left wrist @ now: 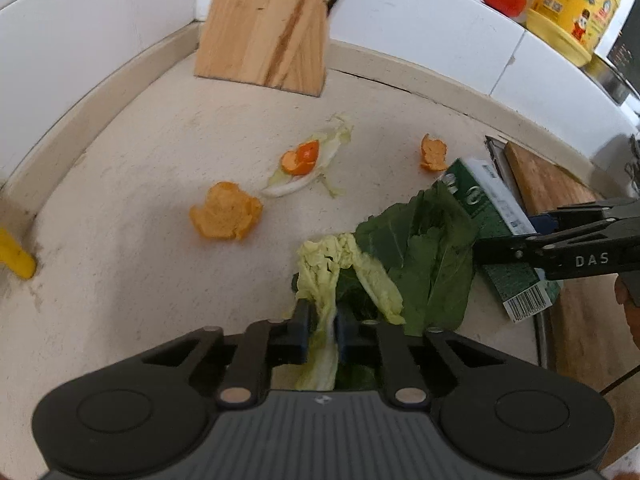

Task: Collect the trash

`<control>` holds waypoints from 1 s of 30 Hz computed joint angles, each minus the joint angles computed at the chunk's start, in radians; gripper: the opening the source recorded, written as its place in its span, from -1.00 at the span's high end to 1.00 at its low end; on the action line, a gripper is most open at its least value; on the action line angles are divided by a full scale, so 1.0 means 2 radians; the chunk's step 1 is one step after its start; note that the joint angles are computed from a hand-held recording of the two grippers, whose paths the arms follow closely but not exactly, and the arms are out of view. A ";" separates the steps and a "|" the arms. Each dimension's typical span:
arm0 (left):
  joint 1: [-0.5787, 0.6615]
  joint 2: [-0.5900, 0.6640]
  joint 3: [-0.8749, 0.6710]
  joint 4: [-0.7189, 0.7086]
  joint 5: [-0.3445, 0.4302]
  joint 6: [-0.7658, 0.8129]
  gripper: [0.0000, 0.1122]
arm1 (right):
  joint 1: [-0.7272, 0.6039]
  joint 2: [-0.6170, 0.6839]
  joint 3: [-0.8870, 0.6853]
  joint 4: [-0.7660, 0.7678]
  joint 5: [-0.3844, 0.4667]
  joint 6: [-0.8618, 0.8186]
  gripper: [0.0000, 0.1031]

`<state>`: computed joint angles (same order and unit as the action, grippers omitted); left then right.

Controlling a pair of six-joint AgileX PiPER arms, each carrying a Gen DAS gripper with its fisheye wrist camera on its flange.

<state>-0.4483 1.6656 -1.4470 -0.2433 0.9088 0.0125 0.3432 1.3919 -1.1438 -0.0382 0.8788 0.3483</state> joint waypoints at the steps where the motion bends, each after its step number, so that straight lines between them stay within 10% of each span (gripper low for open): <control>1: 0.004 -0.010 0.008 -0.003 -0.001 -0.001 0.86 | -0.004 -0.005 0.001 0.009 0.001 -0.008 -0.21; 17: 0.013 -0.182 0.178 0.035 -0.022 -0.113 0.84 | 0.073 -0.066 0.009 0.078 0.037 -0.009 -0.18; 24: -0.054 -0.200 0.204 0.165 -0.035 -0.237 0.11 | 0.128 -0.036 0.008 0.012 0.034 0.035 -0.24; 30: -0.096 -0.227 0.235 0.221 -0.030 -0.303 0.00 | 0.159 -0.040 0.010 -0.042 0.034 0.075 -0.64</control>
